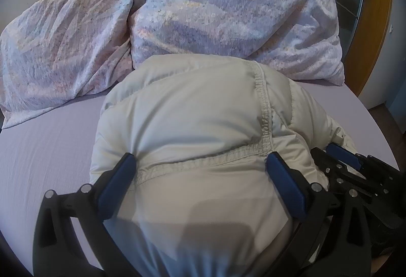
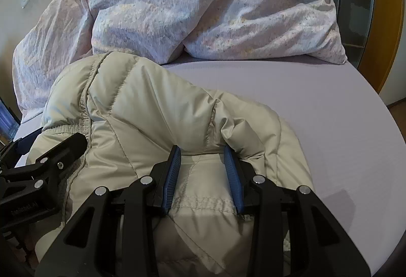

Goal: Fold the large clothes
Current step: 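Grasp the folded jacket edge with both grippers, then lift the jacket bundle with both grippers and roll it over onto itself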

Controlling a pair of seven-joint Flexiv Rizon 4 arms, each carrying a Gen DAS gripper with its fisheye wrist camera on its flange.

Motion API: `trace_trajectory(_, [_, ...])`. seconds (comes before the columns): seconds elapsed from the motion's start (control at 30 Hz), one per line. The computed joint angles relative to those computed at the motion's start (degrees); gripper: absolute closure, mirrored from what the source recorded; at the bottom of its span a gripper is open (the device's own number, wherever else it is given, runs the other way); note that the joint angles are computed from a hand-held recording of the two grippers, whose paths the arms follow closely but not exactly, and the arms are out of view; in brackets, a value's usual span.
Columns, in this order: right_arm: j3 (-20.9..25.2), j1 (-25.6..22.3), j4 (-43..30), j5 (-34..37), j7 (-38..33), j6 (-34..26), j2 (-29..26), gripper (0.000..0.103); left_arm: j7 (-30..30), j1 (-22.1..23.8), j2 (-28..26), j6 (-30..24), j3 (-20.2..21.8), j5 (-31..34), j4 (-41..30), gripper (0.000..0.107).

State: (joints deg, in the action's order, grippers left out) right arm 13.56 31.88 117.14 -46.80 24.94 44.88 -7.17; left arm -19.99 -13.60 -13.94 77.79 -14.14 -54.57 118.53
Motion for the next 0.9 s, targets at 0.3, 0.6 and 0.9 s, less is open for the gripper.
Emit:
trace_trajectory(0.3, [0.5,-0.2,-1.1,3.8,-4.9,-1.2,0.1,0.065,-3.1,-0.4,0.3,0.0,1.3,4.5,-0.1,0.005])
trace_trajectory(0.6, [2.9,0.5,0.1,6.0,-1.3,-3.3,5.0,0.058,-3.8,1.2,5.4,-7.5,4.1,5.1,1.3,0.006])
trace_trajectory(0.9, [2.3,0.5,1.4,4.2,1.2,0.0,3.0,0.055,-4.9,0.3,3.5,-7.3,5.1,6.7,0.6,0.005])
